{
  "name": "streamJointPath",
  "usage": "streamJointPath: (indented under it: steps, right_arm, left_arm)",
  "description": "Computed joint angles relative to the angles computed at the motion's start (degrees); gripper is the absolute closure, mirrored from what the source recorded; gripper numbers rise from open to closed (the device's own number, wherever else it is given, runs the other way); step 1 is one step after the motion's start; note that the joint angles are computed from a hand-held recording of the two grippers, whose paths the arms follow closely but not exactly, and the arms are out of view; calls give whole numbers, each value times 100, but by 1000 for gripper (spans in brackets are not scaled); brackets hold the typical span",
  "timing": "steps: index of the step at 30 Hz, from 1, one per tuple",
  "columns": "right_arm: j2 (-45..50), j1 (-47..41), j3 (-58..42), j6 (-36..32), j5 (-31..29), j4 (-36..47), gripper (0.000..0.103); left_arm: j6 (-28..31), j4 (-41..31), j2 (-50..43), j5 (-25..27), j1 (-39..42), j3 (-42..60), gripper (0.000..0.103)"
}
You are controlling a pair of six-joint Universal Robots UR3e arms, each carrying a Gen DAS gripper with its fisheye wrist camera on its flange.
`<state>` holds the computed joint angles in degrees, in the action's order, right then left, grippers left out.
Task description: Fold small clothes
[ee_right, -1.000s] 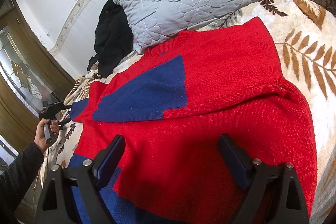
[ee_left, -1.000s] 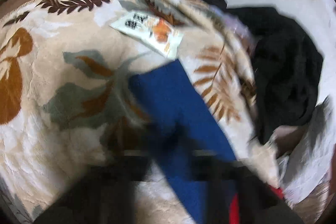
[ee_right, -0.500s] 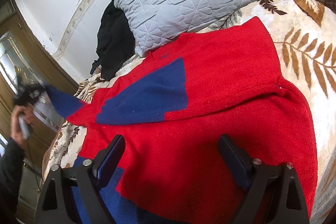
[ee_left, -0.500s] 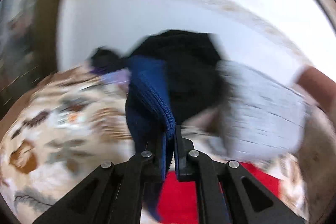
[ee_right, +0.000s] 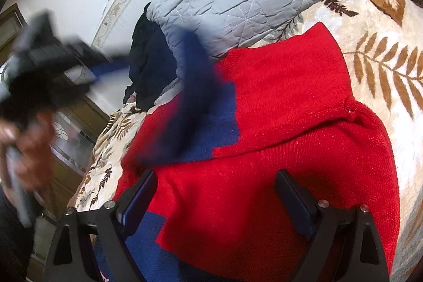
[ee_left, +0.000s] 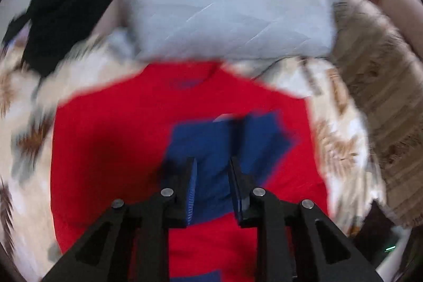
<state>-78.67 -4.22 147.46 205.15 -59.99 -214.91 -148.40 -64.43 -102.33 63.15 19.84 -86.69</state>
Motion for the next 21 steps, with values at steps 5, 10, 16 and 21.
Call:
streamJointPath:
  steps: [5, 10, 16, 21]
  right_arm:
    - [-56, -42, 20, 33, 61, 19, 11]
    - [-786, -543, 389, 491, 560, 281, 11]
    - [-1054, -1001, -868, 1184, 961, 2054, 11]
    - [-235, -621, -2602, 1675, 276, 3838, 26]
  left_arm:
    - [45, 630, 297, -148, 1252, -739, 68]
    - [282, 1272, 398, -352, 2201, -1367, 59]
    - [269, 1373, 23, -829, 2610, -1528, 59]
    - [505, 1425, 26, -1106, 2687, -1655, 59]
